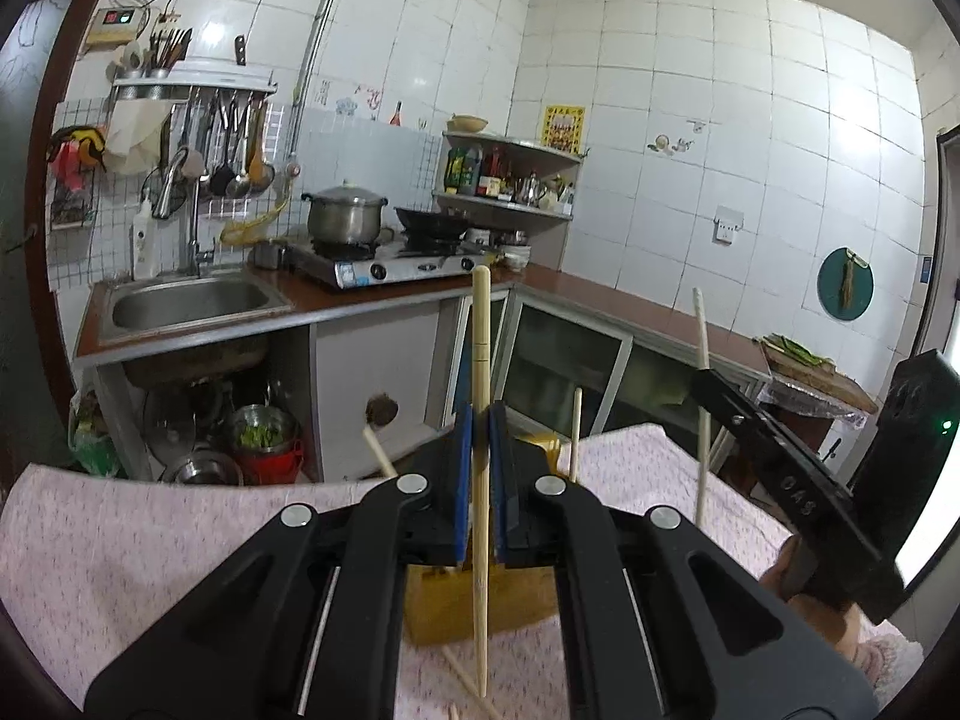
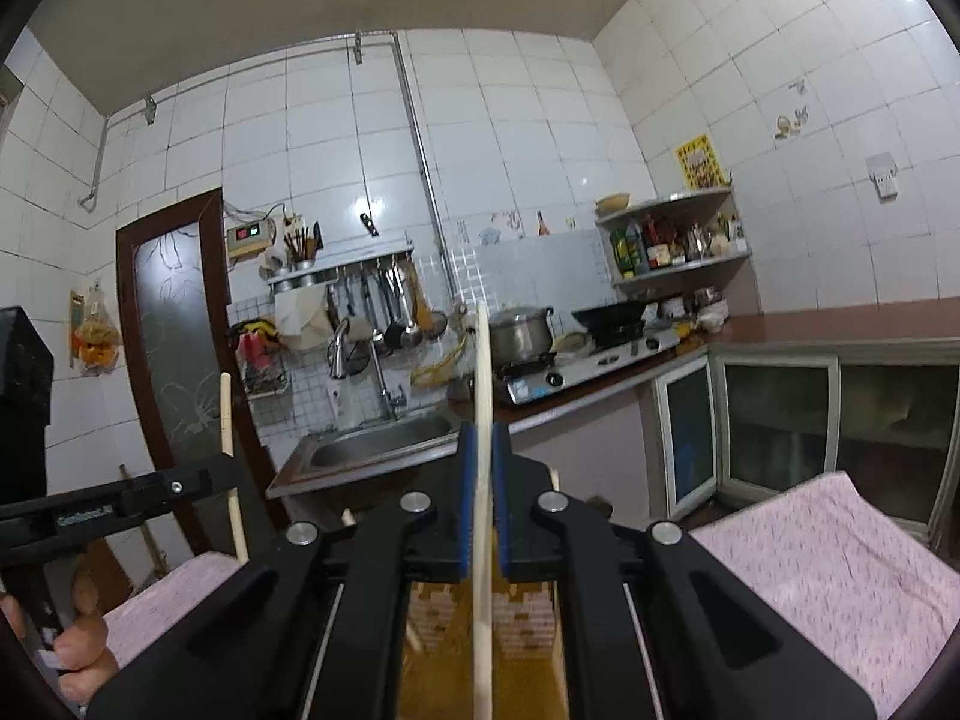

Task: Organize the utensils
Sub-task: 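Lower both held chopsticks into the yellow holder from above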

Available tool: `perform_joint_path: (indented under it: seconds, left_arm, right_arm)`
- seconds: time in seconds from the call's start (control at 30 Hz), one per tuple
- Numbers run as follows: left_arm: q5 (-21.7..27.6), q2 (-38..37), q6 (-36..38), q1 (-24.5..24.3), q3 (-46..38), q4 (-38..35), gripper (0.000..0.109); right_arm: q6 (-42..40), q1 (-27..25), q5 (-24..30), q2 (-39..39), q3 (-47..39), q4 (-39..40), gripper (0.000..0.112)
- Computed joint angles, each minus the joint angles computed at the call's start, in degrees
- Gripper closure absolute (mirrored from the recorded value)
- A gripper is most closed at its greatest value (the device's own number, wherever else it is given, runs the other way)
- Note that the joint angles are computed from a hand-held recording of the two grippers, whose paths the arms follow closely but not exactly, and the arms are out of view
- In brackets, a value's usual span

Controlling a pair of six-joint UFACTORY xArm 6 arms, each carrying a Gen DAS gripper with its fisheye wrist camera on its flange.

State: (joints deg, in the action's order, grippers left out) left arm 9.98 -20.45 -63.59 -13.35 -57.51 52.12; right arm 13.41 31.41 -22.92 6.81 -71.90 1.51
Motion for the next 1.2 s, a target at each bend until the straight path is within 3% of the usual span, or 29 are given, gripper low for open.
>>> perform_joint_path:
  seconds: [0.17, 0.3, 0.43, 0.7, 0.83, 1.0, 1.2]
  left_arm:
    - [0.1, 5.0, -6.3, 1.0, -8.1, 8.8, 0.104]
    - [0.4, 9.0, -16.6, 1.9, -13.6, 20.1, 0.104]
    - [0.5, 12.3, -22.7, 2.4, -15.5, 26.3, 0.105]
    - [-0.9, 16.1, -30.6, 3.7, -15.7, 33.2, 0.104]
    - [-1.4, 16.3, -33.8, 4.2, -14.6, 35.9, 0.105]
    - [-1.9, 15.6, -39.2, 4.1, -12.6, 40.7, 0.105]
    - [-1.3, 14.6, -39.9, 3.8, -9.8, 41.8, 0.105]
  right_arm:
    - [-8.1, 1.3, -0.7, 7.6, -11.1, 7.4, 0.106]
    - [-15.5, 2.4, -2.6, 12.9, -17.9, 14.3, 0.106]
    - [-25.2, 4.2, -3.9, 17.0, -22.4, 23.4, 0.106]
    - [-33.9, 6.2, -4.5, 21.2, -27.3, 30.3, 0.106]
    - [-34.9, 6.3, -6.4, 22.0, -27.0, 29.5, 0.106]
    - [-28.8, 5.2, -8.0, 21.8, -24.5, 24.2, 0.106]
    - [-26.0, 5.1, -9.8, 20.7, -19.3, 20.3, 0.106]
